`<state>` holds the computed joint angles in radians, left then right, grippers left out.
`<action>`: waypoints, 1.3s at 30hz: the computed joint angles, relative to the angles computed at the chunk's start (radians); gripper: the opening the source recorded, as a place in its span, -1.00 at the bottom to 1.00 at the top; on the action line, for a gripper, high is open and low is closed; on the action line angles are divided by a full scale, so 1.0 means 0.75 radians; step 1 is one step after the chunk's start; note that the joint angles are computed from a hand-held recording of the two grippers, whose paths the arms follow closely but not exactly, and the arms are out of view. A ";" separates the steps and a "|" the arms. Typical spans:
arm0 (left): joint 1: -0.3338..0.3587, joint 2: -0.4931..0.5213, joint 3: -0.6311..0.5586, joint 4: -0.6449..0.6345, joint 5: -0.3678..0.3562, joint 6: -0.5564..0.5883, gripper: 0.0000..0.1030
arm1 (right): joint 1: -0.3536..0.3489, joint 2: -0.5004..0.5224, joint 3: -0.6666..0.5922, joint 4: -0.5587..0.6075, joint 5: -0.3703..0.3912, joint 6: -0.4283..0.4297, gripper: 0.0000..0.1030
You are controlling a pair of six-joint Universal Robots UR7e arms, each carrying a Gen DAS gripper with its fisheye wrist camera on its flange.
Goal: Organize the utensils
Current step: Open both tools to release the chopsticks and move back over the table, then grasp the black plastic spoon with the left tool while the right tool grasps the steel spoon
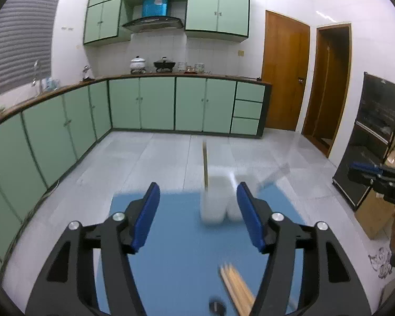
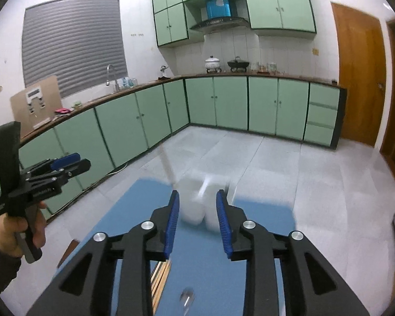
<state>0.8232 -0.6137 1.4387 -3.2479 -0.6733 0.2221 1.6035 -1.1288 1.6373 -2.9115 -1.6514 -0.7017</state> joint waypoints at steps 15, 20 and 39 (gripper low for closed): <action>-0.009 0.028 0.652 0.136 0.004 -0.776 0.12 | -0.231 -0.062 0.636 -0.440 -0.169 -0.057 -0.31; -0.002 0.093 0.600 0.099 0.052 -0.698 0.12 | -0.259 0.015 0.615 -0.467 -0.184 -0.055 -0.31; 0.005 0.170 0.537 -0.030 0.048 -0.596 -0.79 | -0.294 0.088 0.605 -0.616 -0.109 -0.109 -0.84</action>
